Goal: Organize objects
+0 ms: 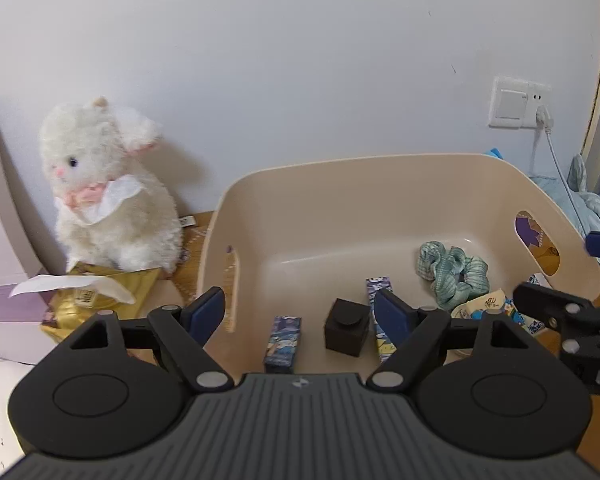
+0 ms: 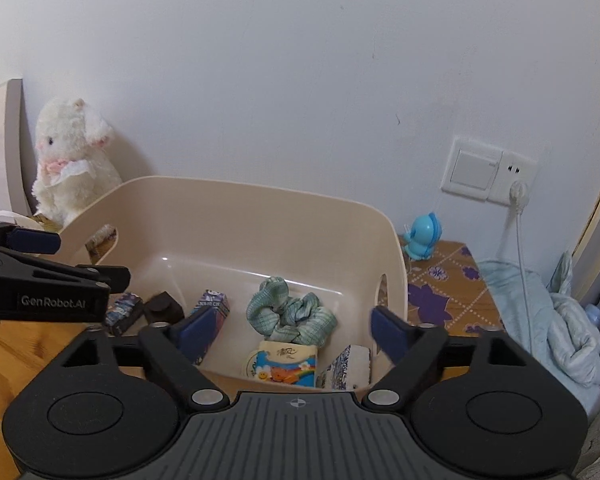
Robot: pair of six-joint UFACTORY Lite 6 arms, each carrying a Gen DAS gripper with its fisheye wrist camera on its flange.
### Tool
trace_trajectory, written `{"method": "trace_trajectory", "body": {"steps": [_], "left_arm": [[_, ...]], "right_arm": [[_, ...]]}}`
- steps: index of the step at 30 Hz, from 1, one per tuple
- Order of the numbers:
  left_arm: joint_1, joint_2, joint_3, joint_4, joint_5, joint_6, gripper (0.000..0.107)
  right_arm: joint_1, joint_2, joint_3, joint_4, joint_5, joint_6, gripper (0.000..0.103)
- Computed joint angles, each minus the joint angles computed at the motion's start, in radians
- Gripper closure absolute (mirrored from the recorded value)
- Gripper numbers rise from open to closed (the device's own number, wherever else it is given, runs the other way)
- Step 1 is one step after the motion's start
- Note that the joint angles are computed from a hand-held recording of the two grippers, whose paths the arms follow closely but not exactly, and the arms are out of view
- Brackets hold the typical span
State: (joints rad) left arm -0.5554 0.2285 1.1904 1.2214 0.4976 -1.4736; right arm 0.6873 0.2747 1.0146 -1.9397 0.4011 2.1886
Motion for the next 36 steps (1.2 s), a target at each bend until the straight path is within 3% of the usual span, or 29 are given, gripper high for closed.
{"method": "trace_trajectory", "body": {"steps": [3,14,29,36], "left_arm": [[-0.013,-0.062,-0.059,0.021,0.019,-0.035,0.023],[-0.147,-0.277,-0.275,0.028,0.132,-0.126,0.022],[-0.457,-0.464,-0.552,0.03,0.332,-0.363,0.022],[-0.544,-0.536,-0.638,-0.015,0.368,-0.453,0.022]], "right_arm": [[0.026,-0.047,-0.055,-0.045,0.023,0.044,0.0],[0.088,-0.207,-0.258,-0.064,0.05,0.101,0.0],[0.288,-0.45,-0.546,0.087,0.184,0.114,0.0],[0.384,-0.524,-0.62,0.164,0.242,0.121,0.0]]}}
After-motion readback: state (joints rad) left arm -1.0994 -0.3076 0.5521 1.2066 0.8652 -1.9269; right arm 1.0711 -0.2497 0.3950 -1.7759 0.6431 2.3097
